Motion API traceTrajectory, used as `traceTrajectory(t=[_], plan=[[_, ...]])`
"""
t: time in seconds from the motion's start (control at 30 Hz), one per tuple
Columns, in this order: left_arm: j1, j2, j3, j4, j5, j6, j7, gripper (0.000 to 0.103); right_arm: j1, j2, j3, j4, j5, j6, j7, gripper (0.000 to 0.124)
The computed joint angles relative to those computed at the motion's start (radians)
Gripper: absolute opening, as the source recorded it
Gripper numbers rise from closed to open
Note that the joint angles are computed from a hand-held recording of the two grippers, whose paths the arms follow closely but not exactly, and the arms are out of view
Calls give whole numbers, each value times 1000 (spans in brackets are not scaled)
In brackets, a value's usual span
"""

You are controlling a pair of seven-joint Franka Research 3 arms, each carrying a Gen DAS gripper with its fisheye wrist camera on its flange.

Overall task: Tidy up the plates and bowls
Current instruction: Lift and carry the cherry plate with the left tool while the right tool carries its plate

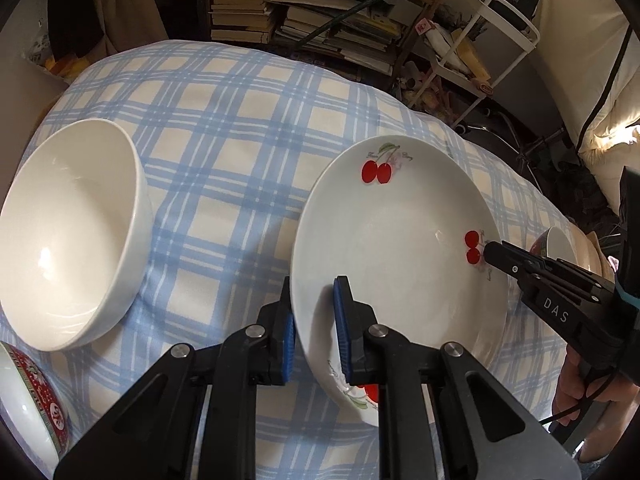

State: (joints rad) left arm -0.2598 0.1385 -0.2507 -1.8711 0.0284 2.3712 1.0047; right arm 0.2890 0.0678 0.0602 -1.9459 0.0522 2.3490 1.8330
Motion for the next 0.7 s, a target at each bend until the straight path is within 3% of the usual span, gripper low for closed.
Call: traceTrajectory(t=[0.7], plan=[[-17, -315, 29, -236, -88, -46, 50, 17, 26, -237, 62, -170, 41, 17, 77, 10]])
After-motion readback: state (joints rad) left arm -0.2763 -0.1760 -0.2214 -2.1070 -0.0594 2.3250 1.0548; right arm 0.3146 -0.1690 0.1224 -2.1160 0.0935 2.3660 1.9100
